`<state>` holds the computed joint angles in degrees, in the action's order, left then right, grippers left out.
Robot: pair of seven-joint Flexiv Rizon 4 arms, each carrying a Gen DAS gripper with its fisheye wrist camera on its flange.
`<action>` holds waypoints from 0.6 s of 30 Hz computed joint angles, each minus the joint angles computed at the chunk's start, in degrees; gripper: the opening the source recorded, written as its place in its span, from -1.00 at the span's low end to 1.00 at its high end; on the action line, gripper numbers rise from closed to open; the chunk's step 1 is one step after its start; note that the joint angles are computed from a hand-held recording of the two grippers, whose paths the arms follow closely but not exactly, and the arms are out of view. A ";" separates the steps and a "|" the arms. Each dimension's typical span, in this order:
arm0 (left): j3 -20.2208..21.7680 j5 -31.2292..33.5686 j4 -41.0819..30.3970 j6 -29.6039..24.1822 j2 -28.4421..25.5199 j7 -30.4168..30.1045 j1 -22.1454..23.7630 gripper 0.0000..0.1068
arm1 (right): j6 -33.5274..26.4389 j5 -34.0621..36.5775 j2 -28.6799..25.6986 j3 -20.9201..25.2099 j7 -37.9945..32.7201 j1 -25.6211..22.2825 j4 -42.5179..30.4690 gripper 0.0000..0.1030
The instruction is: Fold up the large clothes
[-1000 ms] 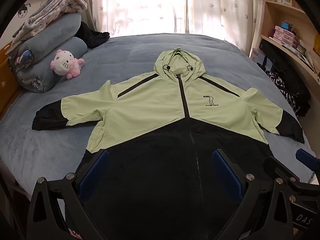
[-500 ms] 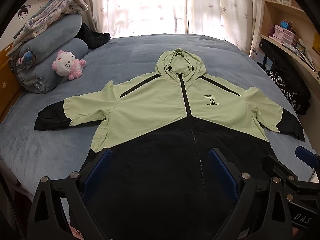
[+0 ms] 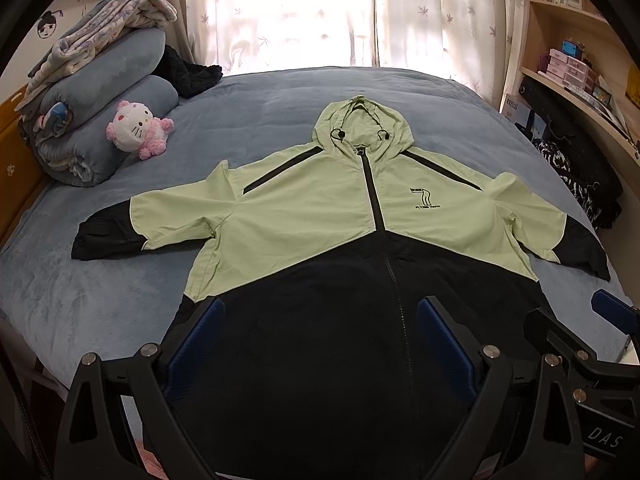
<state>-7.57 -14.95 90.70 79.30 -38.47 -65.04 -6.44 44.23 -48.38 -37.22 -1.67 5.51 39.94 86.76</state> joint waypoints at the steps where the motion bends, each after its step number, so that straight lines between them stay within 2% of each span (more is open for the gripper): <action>1: -0.02 0.00 0.13 -0.03 0.10 0.01 0.06 0.78 | 0.03 -0.15 0.00 -0.07 0.04 0.03 0.05 1.00; 18: 0.32 0.15 0.61 -0.26 0.71 0.10 0.24 0.78 | 0.07 0.28 -0.40 0.10 -0.15 0.22 -0.48 1.00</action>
<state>-7.25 -14.80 91.31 79.03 -37.76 -64.93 -6.21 44.30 -48.10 -37.62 -1.57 5.36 40.15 86.28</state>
